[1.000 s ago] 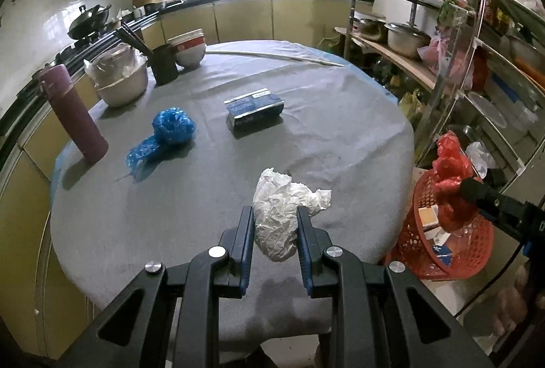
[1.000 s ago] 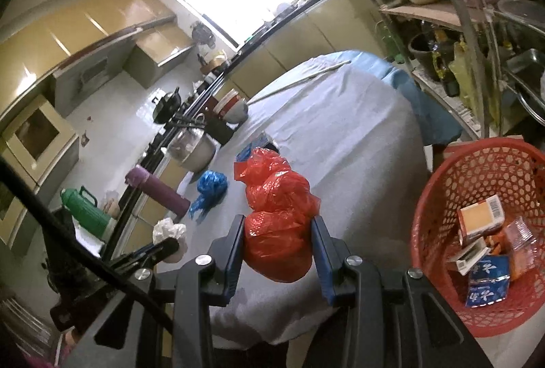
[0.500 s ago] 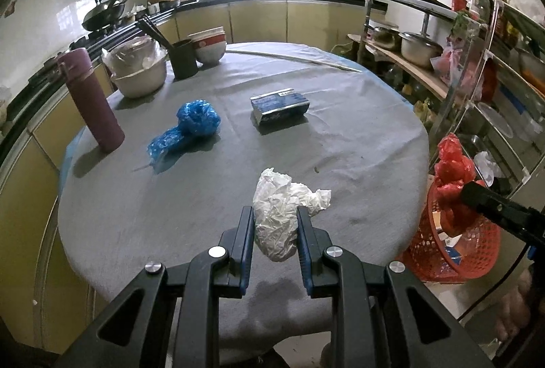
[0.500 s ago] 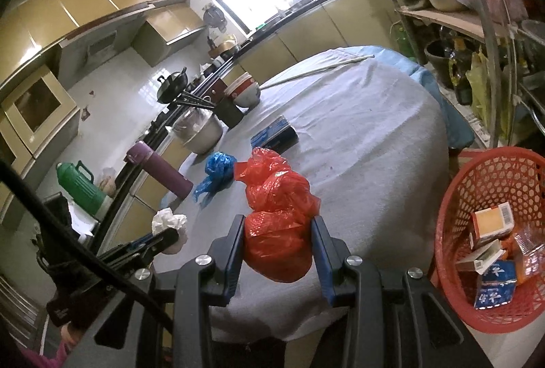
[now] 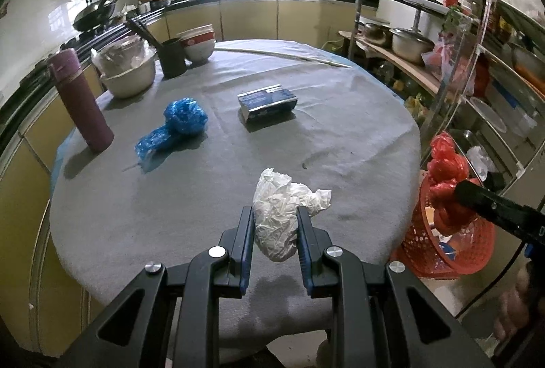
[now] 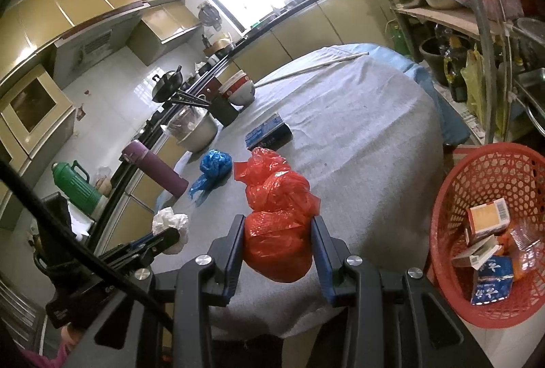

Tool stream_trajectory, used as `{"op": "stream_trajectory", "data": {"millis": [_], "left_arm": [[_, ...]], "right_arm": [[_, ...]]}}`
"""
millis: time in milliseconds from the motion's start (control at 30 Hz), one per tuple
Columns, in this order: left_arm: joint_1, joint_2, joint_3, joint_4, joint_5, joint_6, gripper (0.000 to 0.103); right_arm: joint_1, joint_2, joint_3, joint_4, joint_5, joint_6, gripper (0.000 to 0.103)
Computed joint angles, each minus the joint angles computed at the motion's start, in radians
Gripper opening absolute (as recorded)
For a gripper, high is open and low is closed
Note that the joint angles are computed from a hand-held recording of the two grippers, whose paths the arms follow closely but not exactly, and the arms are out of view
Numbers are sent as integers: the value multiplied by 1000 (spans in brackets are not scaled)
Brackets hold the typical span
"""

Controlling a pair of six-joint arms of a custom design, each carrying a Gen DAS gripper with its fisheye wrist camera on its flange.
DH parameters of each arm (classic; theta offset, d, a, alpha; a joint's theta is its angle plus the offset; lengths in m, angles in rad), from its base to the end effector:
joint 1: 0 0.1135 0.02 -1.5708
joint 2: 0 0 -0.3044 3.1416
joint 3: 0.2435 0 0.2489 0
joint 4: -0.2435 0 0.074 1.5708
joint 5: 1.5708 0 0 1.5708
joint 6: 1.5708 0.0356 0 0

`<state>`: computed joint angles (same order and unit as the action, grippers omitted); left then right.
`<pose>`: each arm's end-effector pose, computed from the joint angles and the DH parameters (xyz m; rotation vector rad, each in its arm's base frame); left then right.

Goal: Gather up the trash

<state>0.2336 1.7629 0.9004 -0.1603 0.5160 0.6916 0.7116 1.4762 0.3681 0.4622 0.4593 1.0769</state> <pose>0.3305 0.0606 0.1783 0.7237 2.3145 -0.2678 0.1901 0.1430 0.1634 0.6439 2.0913 0.5267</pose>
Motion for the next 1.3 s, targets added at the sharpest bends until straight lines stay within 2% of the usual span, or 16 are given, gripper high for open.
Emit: {"op": "stream_trajectory", "data": {"millis": [300, 800, 1000, 1300], "left_arm": [[-48, -33, -50, 3, -21, 20, 25], [-176, -103, -118, 43, -69, 39, 25], [-280, -133, -131, 62, -107, 23, 25], [-411, -170, -160, 98, -183, -10, 25]], "right_arm": [[-8, -50, -70, 17, 15, 39, 40], [4, -193, -247, 10, 76, 184, 40], [28, -318, -278, -108, 135, 241, 40], [52, -619, -292, -439, 239, 336, 40]]}}
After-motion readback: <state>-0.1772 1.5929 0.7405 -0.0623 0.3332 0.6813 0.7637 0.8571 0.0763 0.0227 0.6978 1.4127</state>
